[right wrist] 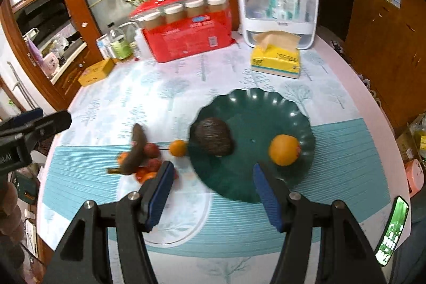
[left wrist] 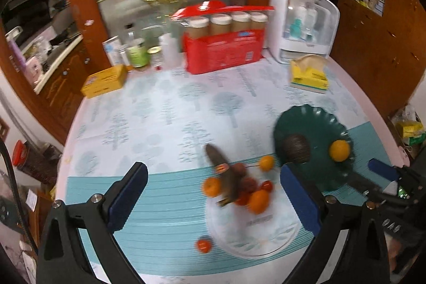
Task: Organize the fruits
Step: 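Move the left tool to the loose red tomato while the right tool returns to the fruit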
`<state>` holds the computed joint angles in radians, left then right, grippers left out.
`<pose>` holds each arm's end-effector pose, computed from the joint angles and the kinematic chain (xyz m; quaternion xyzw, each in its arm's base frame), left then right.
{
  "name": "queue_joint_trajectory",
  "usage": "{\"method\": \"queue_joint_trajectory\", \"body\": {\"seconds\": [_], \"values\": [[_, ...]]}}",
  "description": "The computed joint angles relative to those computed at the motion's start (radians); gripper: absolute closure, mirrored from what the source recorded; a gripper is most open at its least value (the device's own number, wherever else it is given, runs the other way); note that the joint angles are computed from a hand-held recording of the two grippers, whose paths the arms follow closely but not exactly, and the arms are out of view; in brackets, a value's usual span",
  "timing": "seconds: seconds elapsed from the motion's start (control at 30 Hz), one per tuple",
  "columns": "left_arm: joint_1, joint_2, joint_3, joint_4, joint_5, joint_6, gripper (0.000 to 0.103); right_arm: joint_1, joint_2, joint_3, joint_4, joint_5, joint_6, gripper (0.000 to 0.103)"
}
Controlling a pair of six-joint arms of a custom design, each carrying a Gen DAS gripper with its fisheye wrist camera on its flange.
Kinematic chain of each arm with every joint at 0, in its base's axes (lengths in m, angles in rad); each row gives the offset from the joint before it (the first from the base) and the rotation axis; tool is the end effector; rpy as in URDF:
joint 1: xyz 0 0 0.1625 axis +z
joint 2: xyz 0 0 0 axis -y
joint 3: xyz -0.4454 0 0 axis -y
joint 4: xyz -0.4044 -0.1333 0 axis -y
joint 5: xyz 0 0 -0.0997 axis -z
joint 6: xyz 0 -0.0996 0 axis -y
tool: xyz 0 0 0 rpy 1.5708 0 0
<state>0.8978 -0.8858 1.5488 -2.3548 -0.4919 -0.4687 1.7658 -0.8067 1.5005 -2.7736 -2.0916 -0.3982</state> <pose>-0.2667 -0.6892 0.2239 0.0564 0.8551 -0.3207 0.4034 0.2271 -0.7178 0.1986 0.2113 -0.9133 0.2168 0.2726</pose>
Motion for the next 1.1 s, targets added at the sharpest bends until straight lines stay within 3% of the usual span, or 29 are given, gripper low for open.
{"method": "queue_joint_trajectory", "body": {"seconds": [0.2,0.47,0.67,0.83,1.1], "values": [[0.032,-0.101,0.137,0.052,0.022,-0.105,0.004,0.039,0.020,0.025,0.003,-0.007,0.015,0.040],[0.111,-0.134,0.240,0.034,-0.162,-0.100,0.004,0.053,0.077,0.052,-0.005,-0.032,0.028,0.040],[0.145,-0.095,0.282,-0.049,-0.219,-0.043,0.004,0.035,0.117,0.055,0.004,-0.044,0.063,0.040],[0.159,-0.070,0.333,-0.213,-0.223,0.002,0.006,0.021,0.153,0.039,0.004,-0.049,0.063,0.040],[0.174,-0.051,0.354,-0.304,-0.252,0.005,0.024,-0.004,0.224,-0.014,-0.006,-0.051,0.061,0.041]]}}
